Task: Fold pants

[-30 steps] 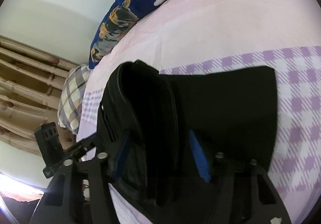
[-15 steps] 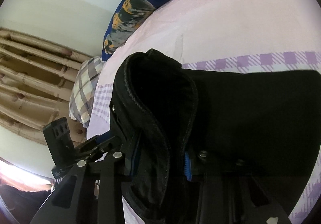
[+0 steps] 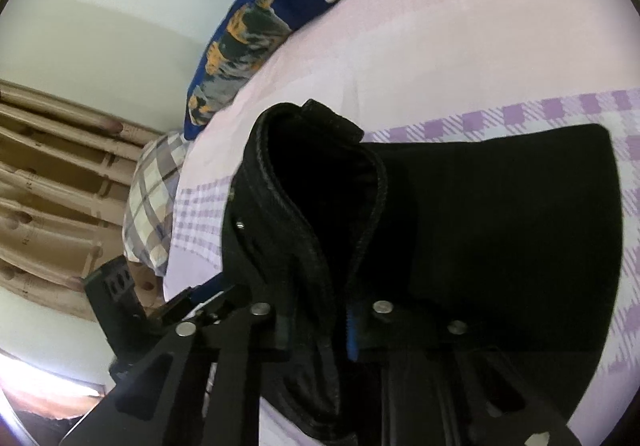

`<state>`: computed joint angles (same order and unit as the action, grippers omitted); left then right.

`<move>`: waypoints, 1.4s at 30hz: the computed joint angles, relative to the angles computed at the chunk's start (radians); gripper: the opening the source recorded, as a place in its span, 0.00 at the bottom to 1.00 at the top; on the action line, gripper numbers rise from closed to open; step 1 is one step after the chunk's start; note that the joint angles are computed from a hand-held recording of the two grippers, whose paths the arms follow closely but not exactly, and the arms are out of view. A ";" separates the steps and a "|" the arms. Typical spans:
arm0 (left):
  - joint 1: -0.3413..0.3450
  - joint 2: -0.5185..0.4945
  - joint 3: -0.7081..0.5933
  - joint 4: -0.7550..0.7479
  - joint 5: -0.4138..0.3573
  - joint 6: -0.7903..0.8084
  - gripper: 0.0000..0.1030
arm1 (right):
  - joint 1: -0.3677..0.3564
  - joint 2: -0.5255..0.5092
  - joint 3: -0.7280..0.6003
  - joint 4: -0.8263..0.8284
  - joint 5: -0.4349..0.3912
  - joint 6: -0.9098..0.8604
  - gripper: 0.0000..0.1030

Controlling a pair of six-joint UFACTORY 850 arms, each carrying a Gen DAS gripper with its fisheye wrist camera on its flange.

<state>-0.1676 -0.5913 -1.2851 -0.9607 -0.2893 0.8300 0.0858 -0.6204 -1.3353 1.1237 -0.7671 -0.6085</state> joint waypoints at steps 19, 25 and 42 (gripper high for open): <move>-0.062 0.046 -0.017 -0.129 0.000 0.211 0.58 | -0.077 0.167 0.141 -0.041 0.124 0.059 0.11; -0.097 0.026 -0.021 -0.057 -0.010 0.191 0.58 | -0.092 0.143 0.186 -0.084 0.164 0.103 0.15; -0.087 0.037 0.020 -0.039 -0.055 0.170 0.58 | -0.039 0.335 0.328 -0.257 0.254 0.233 0.23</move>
